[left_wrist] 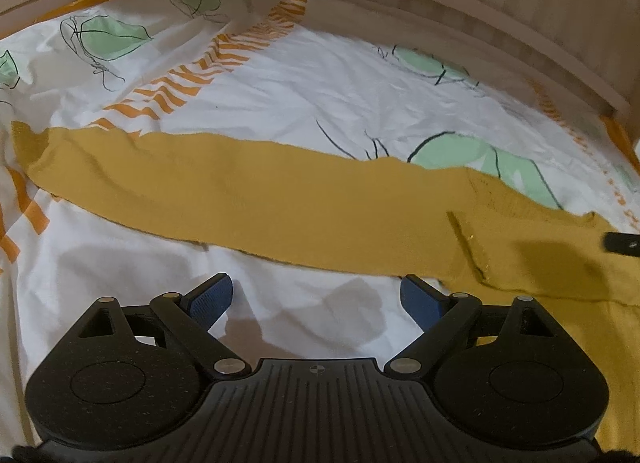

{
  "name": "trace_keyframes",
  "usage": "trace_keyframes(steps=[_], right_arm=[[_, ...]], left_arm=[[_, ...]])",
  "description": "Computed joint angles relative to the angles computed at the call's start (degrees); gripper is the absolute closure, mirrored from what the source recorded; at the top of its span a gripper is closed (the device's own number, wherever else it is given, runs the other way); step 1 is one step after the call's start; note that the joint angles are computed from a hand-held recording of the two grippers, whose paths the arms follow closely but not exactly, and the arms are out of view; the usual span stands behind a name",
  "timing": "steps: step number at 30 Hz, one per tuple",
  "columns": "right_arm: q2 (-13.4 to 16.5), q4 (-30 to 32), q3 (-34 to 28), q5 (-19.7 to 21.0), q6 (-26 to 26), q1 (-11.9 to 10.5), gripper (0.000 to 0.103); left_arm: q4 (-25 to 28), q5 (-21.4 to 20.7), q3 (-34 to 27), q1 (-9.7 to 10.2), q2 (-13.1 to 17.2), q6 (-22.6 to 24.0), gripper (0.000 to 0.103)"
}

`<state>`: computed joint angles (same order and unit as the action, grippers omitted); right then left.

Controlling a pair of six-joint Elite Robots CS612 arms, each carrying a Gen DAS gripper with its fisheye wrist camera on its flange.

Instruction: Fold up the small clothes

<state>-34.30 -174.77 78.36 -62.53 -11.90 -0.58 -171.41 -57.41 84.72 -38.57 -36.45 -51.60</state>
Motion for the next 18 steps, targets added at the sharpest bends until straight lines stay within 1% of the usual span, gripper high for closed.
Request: trace_keyframes(steps=[2,3,4,6,8,10,13,15,16,17,18], right_arm=[[0.53,-1.34,-0.37,-3.38,2.16,-1.16,0.033],[0.89,-1.46,-0.79,-4.73,2.90,-1.66,0.029],[1.32,-1.51,-1.32,-6.30,3.52,-2.09,0.028],[2.29,-1.55,-2.55,-8.20,4.63,-2.93,0.028],[3.39,-1.76,-3.92,-9.25,6.44,-3.52,0.027],[4.42,-0.93,-5.31,-9.21,8.67,-4.21,0.027],[5.79,-0.26,-6.95,-11.15,12.26,-4.94,0.027],[6.53,-1.37,-7.29,-12.86,13.21,-5.25,0.029],[6.77,-2.50,-7.28,-13.75,13.20,-5.31,0.029],[6.95,-2.81,-7.38,-16.21,13.18,-5.18,0.029],[7.13,-2.98,-7.44,-16.33,13.95,-5.34,0.029]], left_arm=[[1.12,-0.25,-0.44,0.00,0.22,-0.05,0.011],[1.84,-0.18,-0.69,-0.02,0.35,-0.05,0.011],[2.86,0.00,-1.06,-0.06,0.53,-0.06,0.011],[5.01,0.44,-1.77,-0.16,0.85,-0.07,0.011],[6.45,1.35,-2.35,-0.34,1.19,0.13,0.011],[6.65,2.29,-2.48,-0.55,1.42,-0.04,0.011],[5.74,2.83,-2.35,-0.66,1.68,-0.42,0.010],[4.84,2.91,-2.21,-0.63,1.83,-0.34,0.009],[4.68,2.97,-2.27,-0.63,1.92,-0.29,0.008],[4.47,3.05,-2.27,-0.66,2.00,-0.19,0.007],[4.36,3.25,-2.30,-0.73,2.09,-0.05,0.006]])
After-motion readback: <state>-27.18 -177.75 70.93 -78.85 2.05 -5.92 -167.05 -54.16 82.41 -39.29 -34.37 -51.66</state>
